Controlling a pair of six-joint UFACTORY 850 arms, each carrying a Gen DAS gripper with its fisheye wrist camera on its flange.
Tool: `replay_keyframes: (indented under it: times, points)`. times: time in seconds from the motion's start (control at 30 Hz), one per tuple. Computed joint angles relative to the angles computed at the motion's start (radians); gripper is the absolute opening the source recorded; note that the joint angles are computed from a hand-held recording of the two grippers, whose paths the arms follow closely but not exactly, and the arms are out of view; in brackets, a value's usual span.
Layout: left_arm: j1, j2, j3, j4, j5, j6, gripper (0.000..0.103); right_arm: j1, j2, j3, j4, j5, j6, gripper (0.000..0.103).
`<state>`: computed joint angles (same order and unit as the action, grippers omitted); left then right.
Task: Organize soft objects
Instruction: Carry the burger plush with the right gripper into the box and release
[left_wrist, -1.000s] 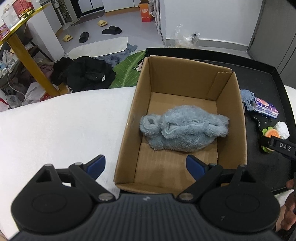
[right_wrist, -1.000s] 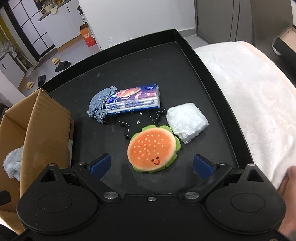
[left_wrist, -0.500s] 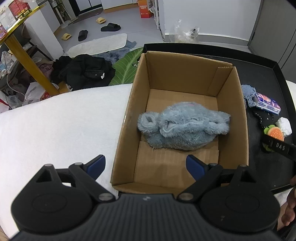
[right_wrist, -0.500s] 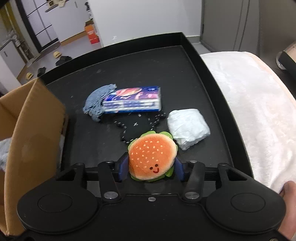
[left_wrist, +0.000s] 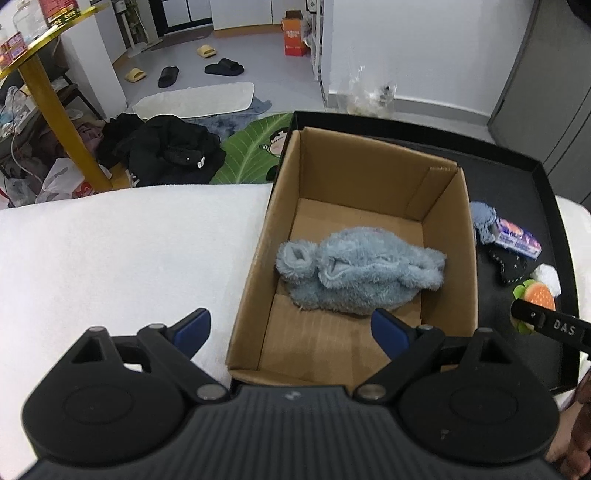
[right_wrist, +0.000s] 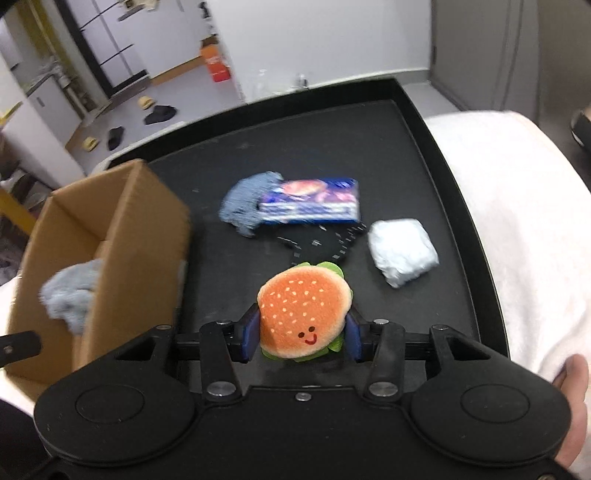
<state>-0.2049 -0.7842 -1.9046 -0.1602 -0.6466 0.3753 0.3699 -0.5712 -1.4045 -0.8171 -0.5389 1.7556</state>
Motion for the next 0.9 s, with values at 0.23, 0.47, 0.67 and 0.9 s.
replay_keyframes:
  times: [0.23,0.47,0.67,0.9]
  points:
    - [0.010,0.009,0.012,-0.044,0.017,0.023,0.092,0.013,0.017,-0.030,0.028,-0.009,-0.071,0.045]
    - [0.028,-0.011,-0.024,-0.108,-0.030,0.046,0.090,0.038,0.002,-0.095,0.019,-0.065,-0.116,0.045]
    - [0.035,-0.018,-0.032,-0.125,-0.037,0.051,0.090,0.050,-0.026,-0.167,0.010,-0.097,-0.148,0.045]
    - [0.045,-0.034,-0.054,-0.139,-0.062,0.037,0.088,0.063,-0.067,-0.256,-0.003,-0.144,-0.179,0.046]
